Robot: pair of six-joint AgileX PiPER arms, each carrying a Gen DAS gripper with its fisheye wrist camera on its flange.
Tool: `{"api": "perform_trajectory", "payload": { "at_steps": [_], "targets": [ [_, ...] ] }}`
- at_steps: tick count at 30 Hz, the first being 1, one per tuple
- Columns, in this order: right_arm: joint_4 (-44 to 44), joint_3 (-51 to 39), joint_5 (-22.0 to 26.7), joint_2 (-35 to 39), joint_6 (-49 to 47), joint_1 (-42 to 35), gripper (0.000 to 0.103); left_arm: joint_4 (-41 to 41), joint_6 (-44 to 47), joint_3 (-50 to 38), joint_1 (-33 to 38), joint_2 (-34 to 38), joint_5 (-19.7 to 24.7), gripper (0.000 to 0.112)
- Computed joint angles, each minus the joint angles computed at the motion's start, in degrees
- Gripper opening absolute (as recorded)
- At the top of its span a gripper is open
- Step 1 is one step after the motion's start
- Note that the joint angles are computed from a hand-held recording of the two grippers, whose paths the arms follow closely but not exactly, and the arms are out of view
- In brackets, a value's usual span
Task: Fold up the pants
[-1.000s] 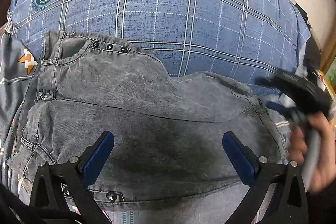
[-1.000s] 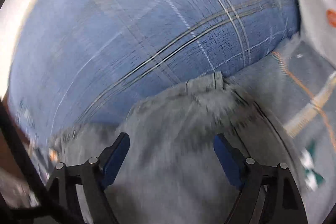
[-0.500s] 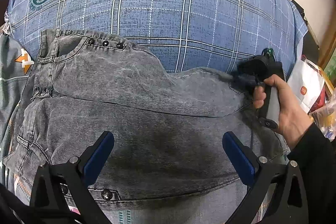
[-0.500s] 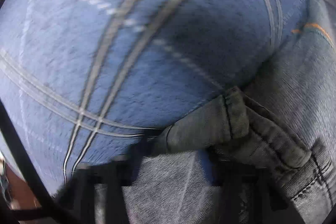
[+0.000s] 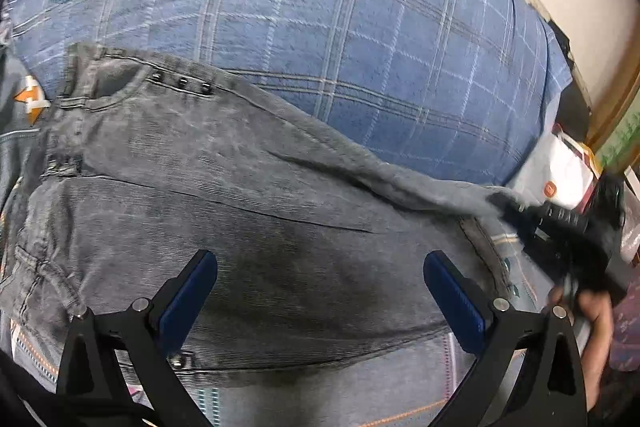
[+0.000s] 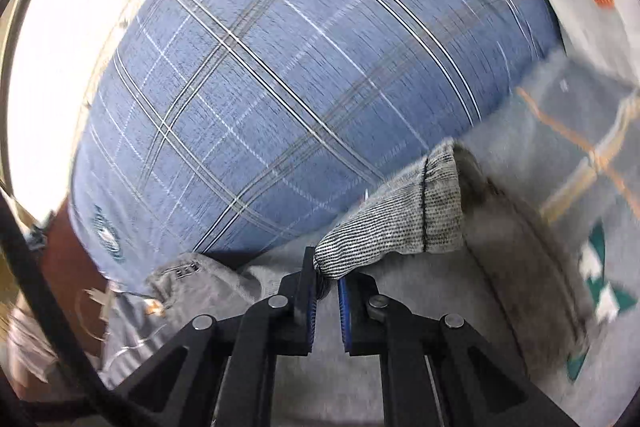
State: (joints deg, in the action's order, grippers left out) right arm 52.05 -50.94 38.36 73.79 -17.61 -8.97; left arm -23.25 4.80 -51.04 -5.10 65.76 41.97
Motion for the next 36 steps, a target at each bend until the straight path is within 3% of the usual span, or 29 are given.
{"api": "perform_trajectory", "payload": {
  "at_steps": [3, 6, 9, 15, 17, 19, 20, 21, 22, 28, 32, 36],
  "targets": [
    [4.51, 1.07, 3.73, 1.15, -3.55, -4.07, 0.01, -0.45, -3.49, -4.78, -2.13, 5.5, 0.62, 0.102],
    [1.91, -0.85, 6.42, 0.41, -0.69, -4.73, 0.01, -4.2, -5.37, -10.41, -2.57, 12.02, 2.0, 0.102],
    [3.33, 0.39, 6.5, 0.86, -2.44, -4.37, 0.01, 1.86, -14.18, -19.0, -5.98, 19.28, 3.14, 0.102],
    [2.41, -0.04, 7.19, 0.38, -1.64, -4.21, 0.01, 7.16, -25.82, -31.4, -7.4, 32.12, 11.33, 0.101],
    [3.13, 0.07, 8.78, 0.41, -2.05, -5.11, 0.01, 5.73, -26.61, -33.23, -6.76, 34.58, 12.06, 0.087],
    [2.48, -0.37, 9.44, 0.96, -1.2, -5.12, 0.01, 4.74, -28.8, -36.29, -5.39, 38.08, 14.08, 0.061],
    [2.11, -0.63, 9.62, 1.39, -0.83, -5.3, 0.01, 3.65, -28.63, -36.55, -4.42, 38.62, 14.52, 0.053],
    [1.96, -0.63, 9.88, 1.62, -0.51, -5.61, 0.01, 2.36, -28.99, -37.15, -3.47, 39.77, 15.42, 0.03],
    [2.18, -0.61, 10.55, 1.93, -0.44, -6.18, 0.01, -0.15, -28.63, -36.45, -2.11, 39.99, 15.64, 0.016],
    [7.4, -1.17, 14.3, 2.77, -4.46, -10.64, 0.01, -9.23, -24.3, -24.82, 0.95, 26.04, 8.66, 0.007],
    [9.28, -1.79, 20.49, 1.55, -7.67, -16.29, 0.01, -10.24, -23.17, -16.43, 0.65, 13.76, 7.05, 0.007],
    [3.42, 1.19, 23.76, -2.71, -4.61, -19.98, 0.01, -12.3, -19.91, -3.17, -1.06, 6.17, 4.89, 0.007]
  ]
}}
